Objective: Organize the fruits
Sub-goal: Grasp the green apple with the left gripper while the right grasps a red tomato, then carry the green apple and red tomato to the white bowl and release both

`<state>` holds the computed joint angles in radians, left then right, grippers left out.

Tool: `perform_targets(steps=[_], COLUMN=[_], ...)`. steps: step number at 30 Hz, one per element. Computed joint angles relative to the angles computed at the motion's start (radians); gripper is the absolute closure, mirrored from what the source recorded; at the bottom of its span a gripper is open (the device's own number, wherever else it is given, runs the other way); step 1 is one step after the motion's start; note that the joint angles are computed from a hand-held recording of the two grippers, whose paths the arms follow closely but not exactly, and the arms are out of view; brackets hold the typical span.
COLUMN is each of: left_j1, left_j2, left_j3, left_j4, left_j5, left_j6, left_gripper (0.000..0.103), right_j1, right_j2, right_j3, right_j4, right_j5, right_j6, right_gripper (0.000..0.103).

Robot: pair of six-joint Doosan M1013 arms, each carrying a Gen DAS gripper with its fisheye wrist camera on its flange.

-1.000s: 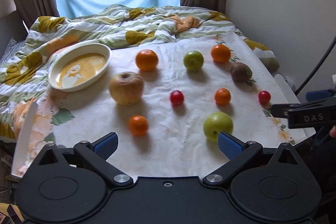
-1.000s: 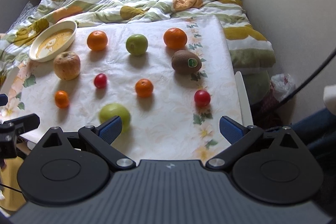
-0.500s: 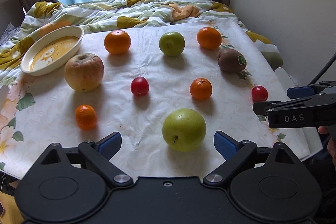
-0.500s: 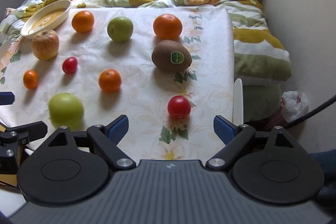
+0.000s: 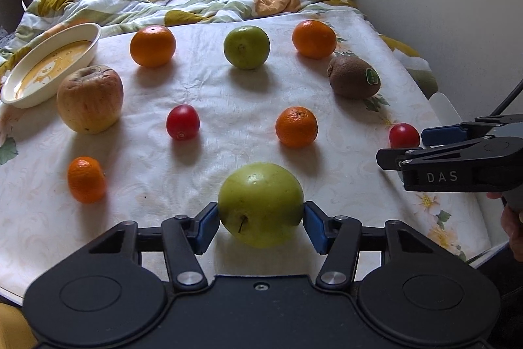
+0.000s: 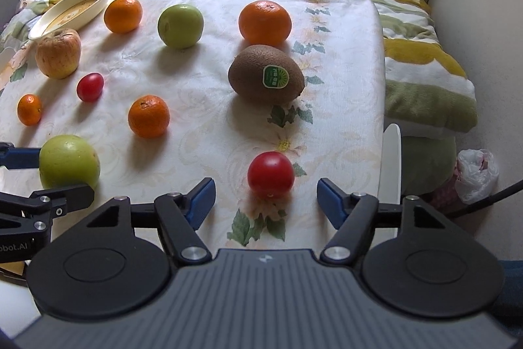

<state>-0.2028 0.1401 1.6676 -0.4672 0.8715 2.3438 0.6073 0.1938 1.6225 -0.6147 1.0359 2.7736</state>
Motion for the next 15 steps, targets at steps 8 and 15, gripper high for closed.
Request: perform_targets(steps=[8, 15], left_j1=[-0.004, -0.003], left_j2=[-0.002, -0.005], left_j3=[0.003, 0.007], left_j4=[0.005, 0.008], left_j5=[-0.012, -0.018], left_j6=[0.006, 0.005], left_gripper=[0.043, 0.043], right_j1=[-0.008, -0.005], right_j2=[0.004, 0.011], right_j3=[-0.003, -0.014], right_j4=[-0.002, 0.0], right_j5=[-0.005, 0.01], right_j6=[-0.005, -0.037], right_gripper=[0.029, 0.057])
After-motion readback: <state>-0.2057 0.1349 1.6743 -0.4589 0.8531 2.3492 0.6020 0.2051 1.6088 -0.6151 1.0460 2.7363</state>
